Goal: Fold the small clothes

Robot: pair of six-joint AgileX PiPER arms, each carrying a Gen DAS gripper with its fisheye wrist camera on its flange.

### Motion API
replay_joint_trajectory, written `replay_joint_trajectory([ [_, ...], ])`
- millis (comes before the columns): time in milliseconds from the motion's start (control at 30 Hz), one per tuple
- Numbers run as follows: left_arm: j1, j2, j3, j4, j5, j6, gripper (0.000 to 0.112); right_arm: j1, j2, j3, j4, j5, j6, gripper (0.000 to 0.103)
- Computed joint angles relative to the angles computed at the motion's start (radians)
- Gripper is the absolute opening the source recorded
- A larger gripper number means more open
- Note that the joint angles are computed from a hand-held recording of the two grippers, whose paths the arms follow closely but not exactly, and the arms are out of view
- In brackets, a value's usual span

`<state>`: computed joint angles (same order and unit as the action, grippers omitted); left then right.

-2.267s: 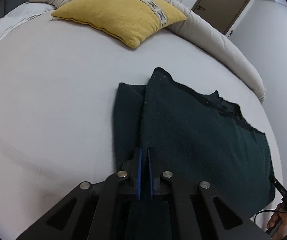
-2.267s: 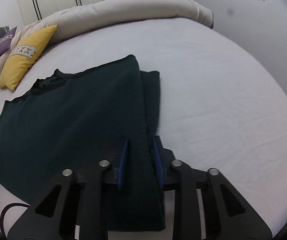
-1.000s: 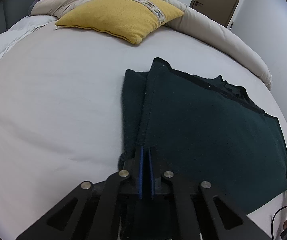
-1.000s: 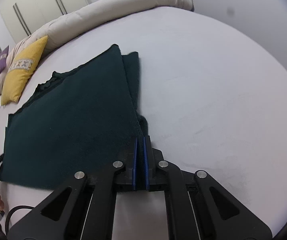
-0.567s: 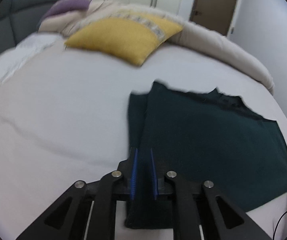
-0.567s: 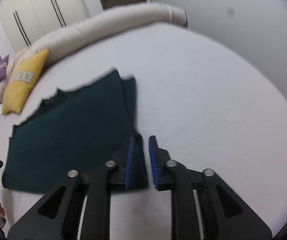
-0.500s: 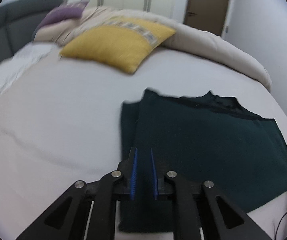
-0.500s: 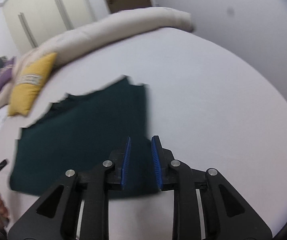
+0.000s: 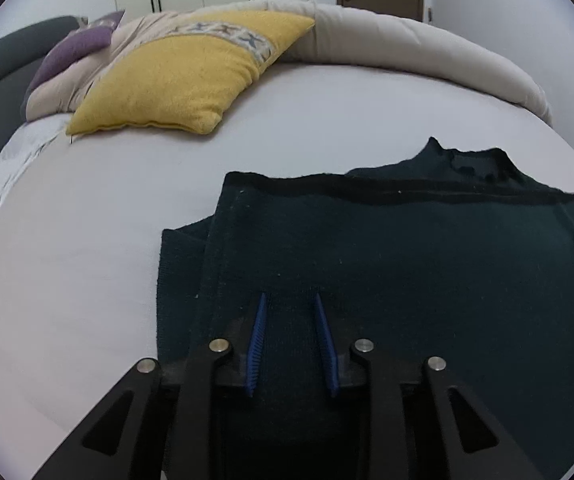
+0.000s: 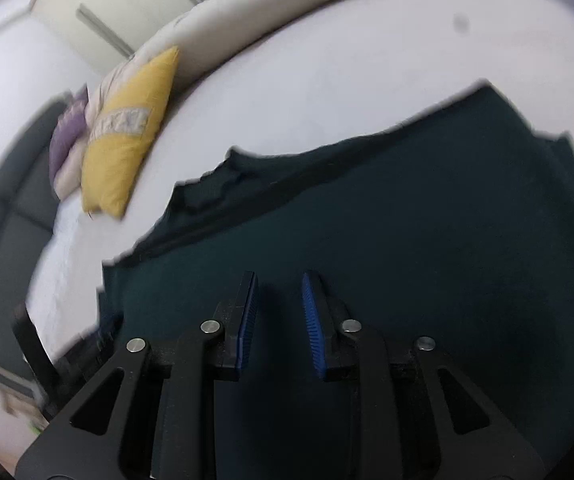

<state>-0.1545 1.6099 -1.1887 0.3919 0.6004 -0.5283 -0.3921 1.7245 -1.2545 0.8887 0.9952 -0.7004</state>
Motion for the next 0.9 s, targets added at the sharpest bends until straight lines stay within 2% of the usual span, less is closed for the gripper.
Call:
replay_joint_trajectory([
  [33,0.002,0.0,0.0,-0.006,-0.002,0.004,0.029,-0.026,0.022,-0.006,0.034,-0.004,-0.024,0.017],
  [67,0.006,0.003,-0.002,-0.016,-0.005,0.011,0.029,-0.066,0.051,-0.02,0.065,0.0,-0.031,0.007],
  [100,0.015,0.002,0.001,-0.036,-0.012,0.028,0.029,-0.097,0.076,-0.034,0.092,0.019,-0.037,0.001],
  [133,0.02,0.001,0.004,-0.047,-0.02,0.037,0.029,-0.131,0.092,-0.04,0.118,0.032,-0.046,0.0],
  [233,0.027,-0.004,0.017,-0.052,-0.035,0.04,0.029,-0.225,0.086,-0.04,0.134,-0.018,-0.055,0.0],
  [300,0.023,0.005,0.009,-0.047,-0.034,0.035,0.029,-0.255,0.055,-0.04,0.072,-0.08,0.011,0.0],
  [400,0.013,0.003,0.017,-0.023,-0.037,0.007,0.029,-0.291,-0.034,0.002,-0.002,-0.123,0.068,0.011],
  [433,0.012,0.001,0.02,-0.019,-0.038,0.003,0.029,-0.301,-0.07,0.03,0.005,-0.121,0.054,0.011],
  [500,0.009,-0.001,0.023,-0.007,-0.04,-0.009,0.029,-0.323,-0.147,0.095,0.087,-0.034,-0.012,0.011],
  [567,0.007,-0.004,0.027,-0.001,-0.039,-0.015,0.029,-0.286,-0.208,0.151,0.119,0.075,-0.068,0.013],
  [633,0.006,-0.005,0.029,0.004,-0.039,-0.017,0.029,-0.21,-0.254,0.194,0.095,0.107,-0.085,0.021],
  [733,0.005,-0.006,0.032,0.006,-0.041,-0.018,0.029,-0.032,-0.286,0.263,0.079,0.1,-0.119,0.022],
  [767,0.005,-0.005,0.031,0.006,-0.04,-0.019,0.029,0.039,-0.287,0.292,0.066,0.07,-0.13,0.023],
  [867,0.01,-0.008,0.037,-0.006,-0.05,-0.01,0.029,0.109,-0.275,0.358,0.03,-0.006,-0.15,0.023],
  [900,0.012,-0.008,0.038,-0.01,-0.053,-0.005,0.029,0.076,-0.25,0.368,0.072,0.01,-0.207,0.02],
])
